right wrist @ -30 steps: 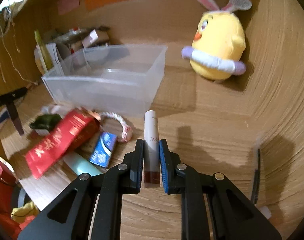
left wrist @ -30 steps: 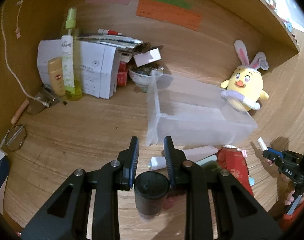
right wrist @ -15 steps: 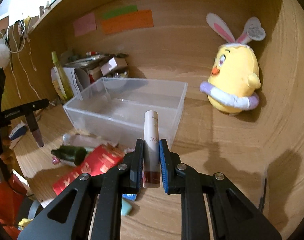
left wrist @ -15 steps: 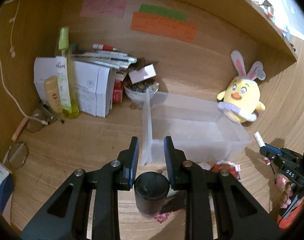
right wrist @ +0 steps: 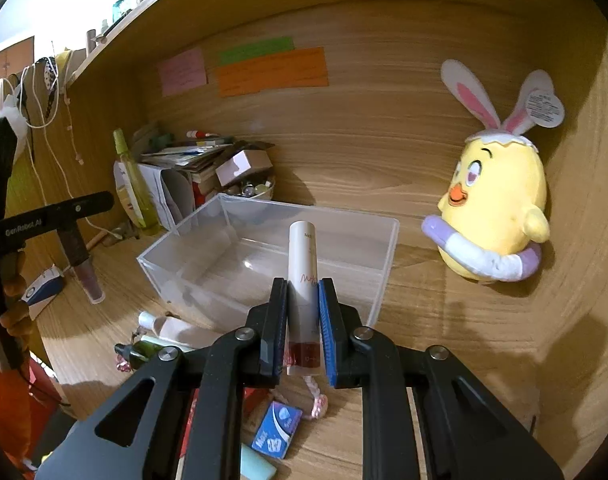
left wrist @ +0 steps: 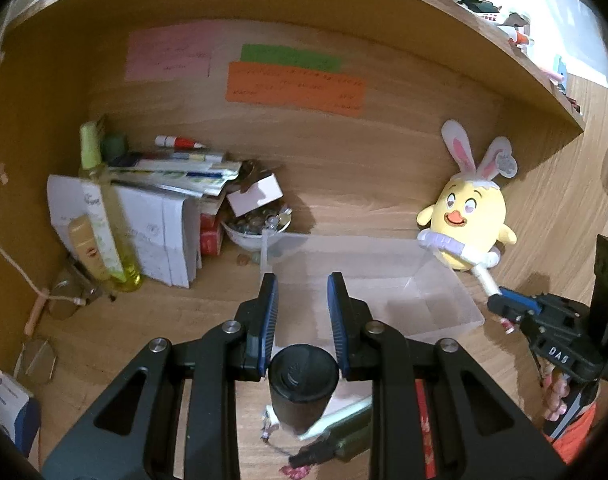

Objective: Organize objects
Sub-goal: 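Carry the white lip balm tube into the clear box and open the right tool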

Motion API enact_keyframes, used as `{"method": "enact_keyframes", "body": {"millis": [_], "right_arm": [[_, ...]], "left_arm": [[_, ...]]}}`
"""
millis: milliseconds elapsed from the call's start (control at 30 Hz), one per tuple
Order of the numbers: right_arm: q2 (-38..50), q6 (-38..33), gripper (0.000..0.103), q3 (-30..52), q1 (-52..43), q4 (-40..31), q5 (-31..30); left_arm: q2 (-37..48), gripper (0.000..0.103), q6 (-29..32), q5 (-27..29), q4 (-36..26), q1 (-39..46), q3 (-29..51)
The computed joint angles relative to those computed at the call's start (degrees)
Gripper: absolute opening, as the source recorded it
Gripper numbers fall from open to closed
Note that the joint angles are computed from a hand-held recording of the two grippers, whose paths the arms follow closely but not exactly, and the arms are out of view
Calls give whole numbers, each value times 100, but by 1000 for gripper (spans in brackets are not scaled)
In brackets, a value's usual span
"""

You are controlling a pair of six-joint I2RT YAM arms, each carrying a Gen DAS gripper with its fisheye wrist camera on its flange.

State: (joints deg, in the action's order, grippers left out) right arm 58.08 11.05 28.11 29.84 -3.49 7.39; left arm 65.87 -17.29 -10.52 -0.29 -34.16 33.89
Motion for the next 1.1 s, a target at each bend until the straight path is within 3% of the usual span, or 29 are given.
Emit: {"method": "enact_keyframes", "body": {"millis": [233, 333, 567, 667, 800, 867, 933, 1100], "right_arm": [[695, -242, 14, 508, -110, 124, -138], [987, -349, 14, 820, -198, 83, -221], [1843, -498, 14, 1420, -216, 157, -149], [2253, -446, 14, 1521, -275, 288, -293], [2729, -465, 14, 1658, -373, 294, -412], [2853, -477, 14, 1714, -407, 275, -418], [2910, -471, 14, 1720, -461, 267, -490], [3134, -460, 14, 1851, -479, 179, -551]], "left_arm": [[626, 23, 27, -450, 234, -163, 523], [999, 16, -3, -343, 258, -95, 820], [1819, 16, 119, -158, 389, -39, 1349], [1995, 16, 222, -233, 483, -26, 1343], [2065, 16, 282, 59, 436, 117, 1228], [2002, 21, 330, 101, 410, 151, 1093], [1869, 35, 342, 161, 416, 201, 878], [1414, 52, 307, 219, 383, 311, 299]]}}
